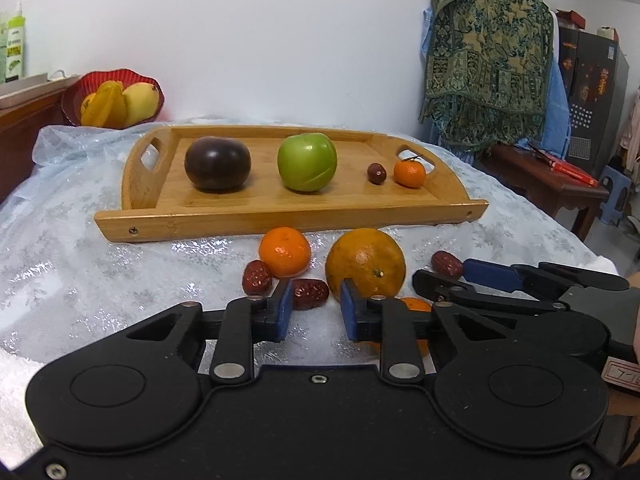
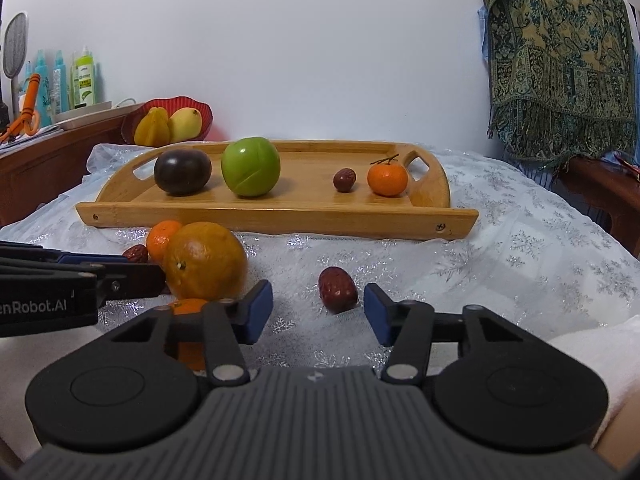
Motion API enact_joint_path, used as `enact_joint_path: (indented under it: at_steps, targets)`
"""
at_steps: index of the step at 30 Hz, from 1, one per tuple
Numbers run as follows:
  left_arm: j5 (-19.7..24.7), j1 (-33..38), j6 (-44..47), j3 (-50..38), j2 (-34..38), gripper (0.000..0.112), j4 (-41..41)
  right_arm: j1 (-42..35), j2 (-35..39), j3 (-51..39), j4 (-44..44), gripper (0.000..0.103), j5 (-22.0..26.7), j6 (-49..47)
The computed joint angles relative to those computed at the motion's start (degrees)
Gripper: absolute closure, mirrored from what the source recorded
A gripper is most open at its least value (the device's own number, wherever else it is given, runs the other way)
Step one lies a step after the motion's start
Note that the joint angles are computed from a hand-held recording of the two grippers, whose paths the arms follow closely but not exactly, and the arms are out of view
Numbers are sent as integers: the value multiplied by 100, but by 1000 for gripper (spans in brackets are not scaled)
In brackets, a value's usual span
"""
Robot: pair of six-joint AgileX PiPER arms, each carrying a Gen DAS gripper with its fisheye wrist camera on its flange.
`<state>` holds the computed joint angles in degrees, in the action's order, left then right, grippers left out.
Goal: Organize fruits
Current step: 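Grasp a red date with the left tool while the right tool grasps another red date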
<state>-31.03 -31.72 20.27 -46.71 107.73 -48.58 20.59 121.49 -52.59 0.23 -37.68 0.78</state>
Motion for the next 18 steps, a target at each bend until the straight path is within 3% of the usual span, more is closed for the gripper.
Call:
enact_joint_path:
  at_steps: [18]
  targets:
    - [17,-101,795,-553,470,90,-880,0,18,-75,-84,52,91,134]
